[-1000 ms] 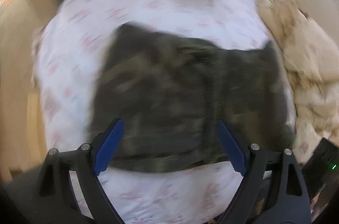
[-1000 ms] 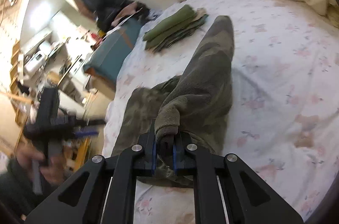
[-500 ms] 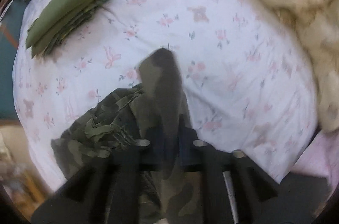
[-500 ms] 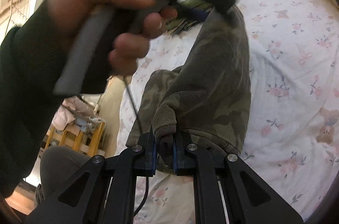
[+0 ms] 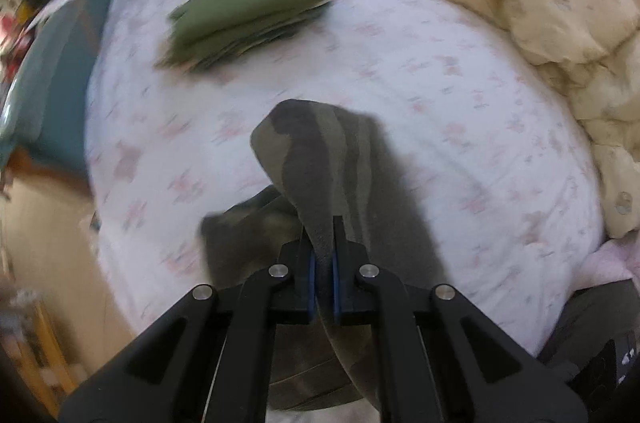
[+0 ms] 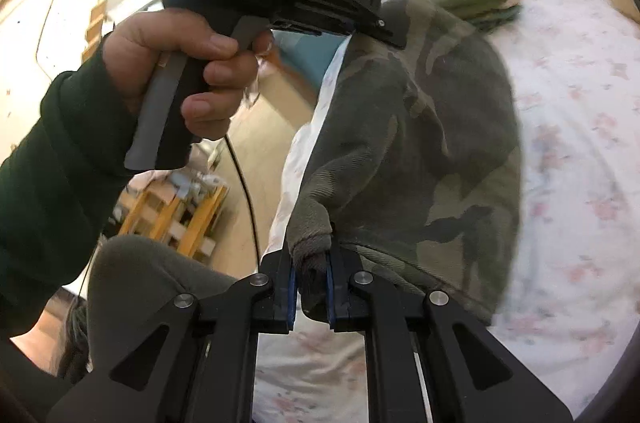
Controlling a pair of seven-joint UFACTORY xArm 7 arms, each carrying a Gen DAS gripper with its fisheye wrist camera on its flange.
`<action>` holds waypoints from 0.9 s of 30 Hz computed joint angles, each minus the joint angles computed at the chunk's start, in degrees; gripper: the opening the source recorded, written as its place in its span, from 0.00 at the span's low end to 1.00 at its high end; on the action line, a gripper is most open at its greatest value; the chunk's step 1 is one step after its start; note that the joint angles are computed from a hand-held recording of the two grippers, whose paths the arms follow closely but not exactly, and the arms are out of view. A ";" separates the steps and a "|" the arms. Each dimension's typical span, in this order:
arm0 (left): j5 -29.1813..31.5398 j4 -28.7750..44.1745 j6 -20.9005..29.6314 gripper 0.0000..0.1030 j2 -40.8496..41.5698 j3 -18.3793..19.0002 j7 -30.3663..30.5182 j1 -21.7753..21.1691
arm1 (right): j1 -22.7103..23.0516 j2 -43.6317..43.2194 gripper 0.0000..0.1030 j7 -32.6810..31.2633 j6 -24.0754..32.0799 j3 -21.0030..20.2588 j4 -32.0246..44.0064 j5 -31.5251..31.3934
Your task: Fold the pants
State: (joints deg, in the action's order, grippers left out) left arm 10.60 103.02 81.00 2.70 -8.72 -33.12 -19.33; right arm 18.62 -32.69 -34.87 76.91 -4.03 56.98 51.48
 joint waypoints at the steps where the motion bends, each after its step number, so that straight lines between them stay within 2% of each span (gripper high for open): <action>1: -0.76 -4.96 -1.28 0.04 -3.31 0.79 0.03 0.90 | 0.36 0.23 0.11 0.21 -0.46 1.02 -0.37 -0.04; 4: -1.38 -16.80 -4.91 0.04 -10.47 1.80 0.29 3.60 | 2.39 1.69 0.11 1.61 -3.89 5.66 -2.16 -0.25; 8: -4.01 -30.20 -13.21 0.04 -16.38 3.15 2.07 7.17 | 4.93 5.45 0.12 6.39 -9.58 11.23 -2.44 -2.73; 10: -5.34 -34.21 -16.06 0.04 -16.85 3.58 4.31 8.38 | 6.20 7.17 0.24 9.76 -11.37 13.13 -2.21 -5.23; 12: -6.03 -34.74 -16.21 0.04 -15.68 3.47 6.54 9.08 | 7.87 7.96 0.27 9.95 -11.04 13.49 -1.24 -7.78; 14: -6.33 -35.09 -18.25 0.04 -15.73 3.65 8.98 9.67 | 9.34 7.48 0.27 7.49 -8.41 11.26 -0.40 -7.09; 16: -7.64 -35.96 -19.93 0.04 -16.25 3.94 10.13 10.21 | 8.93 5.93 0.27 6.29 -5.70 8.34 -0.28 -5.27; 17: -8.41 -36.56 -20.63 0.04 -16.37 4.11 10.41 10.49 | 7.66 4.54 0.27 6.56 -7.21 8.19 -0.76 -6.21; 18: -8.77 -36.82 -20.84 0.04 -16.33 4.10 10.57 10.73 | 5.92 3.72 0.27 7.23 -10.49 9.12 -0.97 -9.18; 19: -8.85 -36.93 -20.97 0.04 -16.19 3.97 10.69 10.90 | 6.45 4.07 0.23 8.39 -11.94 8.83 -0.74 -11.88; 20: -9.10 -36.91 -20.96 0.04 -16.21 3.95 10.96 11.01 | 4.57 6.82 0.17 9.84 -11.32 10.09 1.17 -13.88; 23: -10.18 -37.23 -21.62 0.05 -16.48 4.06 11.00 11.39 | 5.49 12.05 0.13 11.01 -11.26 10.22 3.23 -12.94; 25: -10.82 -37.15 -19.74 0.08 -16.16 4.11 11.28 11.50 | 7.08 14.46 0.13 9.63 -11.35 11.12 2.43 -10.76; 27: -7.02 -37.61 -17.57 0.22 -16.34 3.88 8.97 11.31 | 8.61 16.37 0.13 10.28 -13.27 13.89 0.75 -11.26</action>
State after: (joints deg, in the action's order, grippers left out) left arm 3.58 65.41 63.43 -13.64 -4.84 -24.15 -8.01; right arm 27.23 -16.32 -24.59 63.64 9.86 57.73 40.22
